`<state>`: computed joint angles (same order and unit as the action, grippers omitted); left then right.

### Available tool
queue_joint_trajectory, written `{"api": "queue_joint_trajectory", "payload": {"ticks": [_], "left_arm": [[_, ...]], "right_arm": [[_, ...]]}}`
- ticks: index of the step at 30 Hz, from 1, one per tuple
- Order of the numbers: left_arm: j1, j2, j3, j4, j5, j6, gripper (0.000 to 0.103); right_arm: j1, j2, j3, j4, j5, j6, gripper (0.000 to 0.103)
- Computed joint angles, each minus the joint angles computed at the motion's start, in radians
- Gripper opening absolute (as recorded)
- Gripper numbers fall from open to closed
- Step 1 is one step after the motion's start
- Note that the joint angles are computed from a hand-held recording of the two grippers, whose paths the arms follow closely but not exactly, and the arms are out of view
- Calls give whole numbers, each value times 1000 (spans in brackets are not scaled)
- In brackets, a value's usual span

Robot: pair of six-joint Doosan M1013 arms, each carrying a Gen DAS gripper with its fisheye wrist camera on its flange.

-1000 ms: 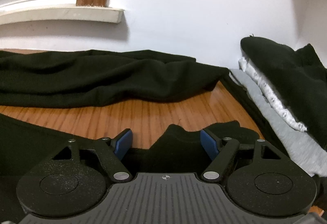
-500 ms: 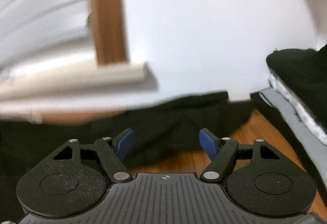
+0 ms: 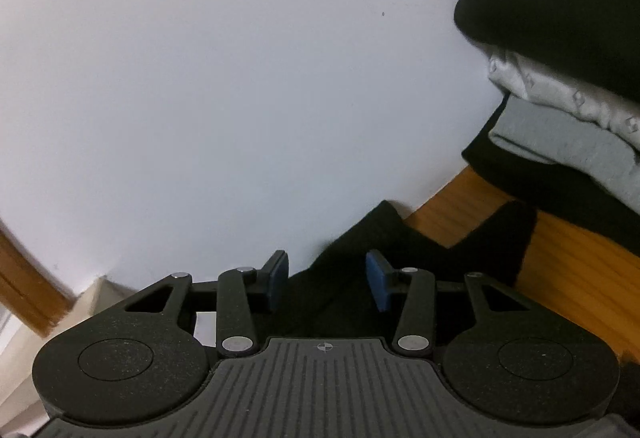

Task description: Fold clothes

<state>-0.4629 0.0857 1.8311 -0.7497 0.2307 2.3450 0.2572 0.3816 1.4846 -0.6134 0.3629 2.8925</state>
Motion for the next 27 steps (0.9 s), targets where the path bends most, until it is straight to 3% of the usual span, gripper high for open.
{"api": "queue_joint_trajectory", "payload": {"ticks": [3, 5, 7, 11, 13, 16, 19, 23, 27], "left_arm": [[3, 5, -2, -10, 5, 11, 7], [4, 8, -4, -11, 9, 11, 7], [7, 10, -8, -30, 20, 29, 7], [5, 7, -7, -11, 10, 12, 7], [4, 7, -6, -9, 8, 7, 7], [0, 9, -6, 40, 4, -39, 7], [-5, 14, -6, 112, 0, -106, 7], [-4, 22, -7, 139, 10, -133, 7], [7, 29, -12, 53, 37, -59, 7]], "right_arm": [[0, 15, -13, 34, 38, -41, 35], [-4, 17, -8, 39, 31, -34, 12], [-8, 13, 5, 28, 13, -25, 3], [-7, -14, 46, -193, -34, 180, 2], [-10, -25, 56, -228, -40, 229, 2], [-18, -25, 51, -119, -40, 154, 12], [-22, -16, 48, 39, -81, 24, 46], [0, 14, 8, -41, 8, 117, 46], [0, 26, 3, -77, 3, 156, 46]]}}
